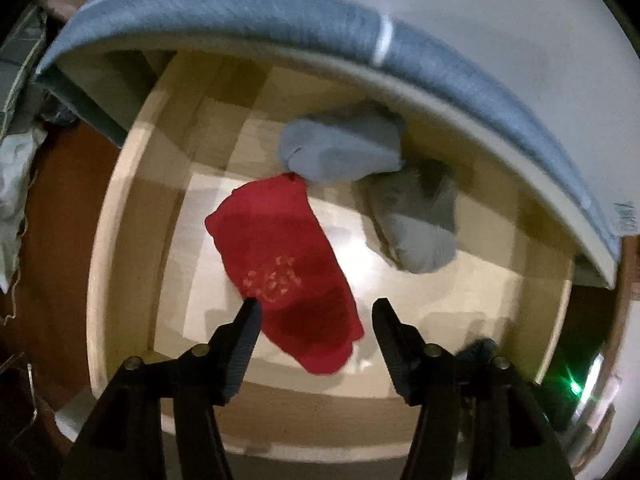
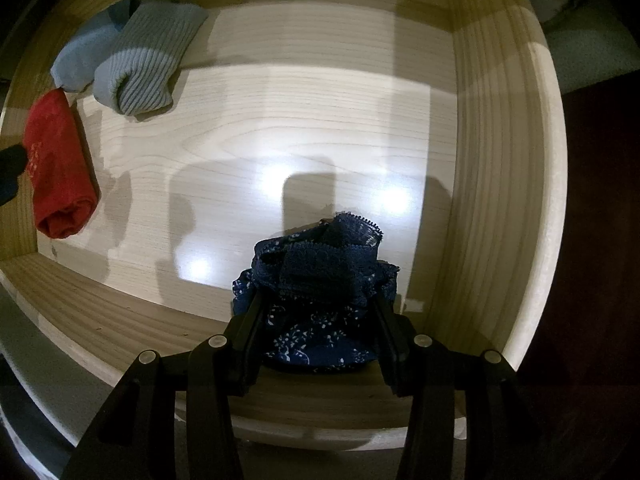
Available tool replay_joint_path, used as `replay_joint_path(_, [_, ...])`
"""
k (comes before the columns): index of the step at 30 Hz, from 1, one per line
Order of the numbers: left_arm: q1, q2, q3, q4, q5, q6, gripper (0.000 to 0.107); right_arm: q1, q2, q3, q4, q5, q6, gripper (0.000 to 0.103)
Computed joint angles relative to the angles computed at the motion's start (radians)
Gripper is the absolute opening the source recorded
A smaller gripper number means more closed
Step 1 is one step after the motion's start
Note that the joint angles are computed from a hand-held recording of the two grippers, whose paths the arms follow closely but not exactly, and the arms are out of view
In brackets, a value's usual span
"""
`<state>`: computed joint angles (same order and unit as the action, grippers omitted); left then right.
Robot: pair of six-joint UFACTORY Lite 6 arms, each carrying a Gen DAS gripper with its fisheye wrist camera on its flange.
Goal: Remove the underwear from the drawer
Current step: 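Close the left tool on the red garment and lift it, then carry the red garment with the left tool up toward the white box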
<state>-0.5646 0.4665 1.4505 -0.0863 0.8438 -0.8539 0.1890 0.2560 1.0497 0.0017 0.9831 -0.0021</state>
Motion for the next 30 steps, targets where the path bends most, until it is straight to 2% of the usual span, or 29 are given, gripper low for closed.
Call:
replay_joint_path(5, [0.023,0.093,0.003,-0.077,-0.01,0.052,0.059,0.002,0.006,0.007,0.009,-0.002,-0.003,0.045])
replay_joint_path(8, [0.042,0.094,-0.036,-0.1,-0.04,0.062,0.059,0.006,0.013,0.01,0.013,-0.006,-0.001,0.045])
replay_joint_path(14, [0.069,0.113,-0.028,-0.106,-0.032,0.099,0.059,0.009,0.015,0.012,0.014,-0.006,0.0,0.045])
replay_joint_path(22, [0.064,0.115,-0.012,-0.076,-0.002,0.165,0.034,0.012,0.019,0.012,0.016,-0.01,0.0,0.046])
replay_joint_path(30, [0.023,0.094,-0.007,-0.05,0.036,0.185,0.031,0.012,0.021,0.013,0.015,-0.011,-0.002,0.046])
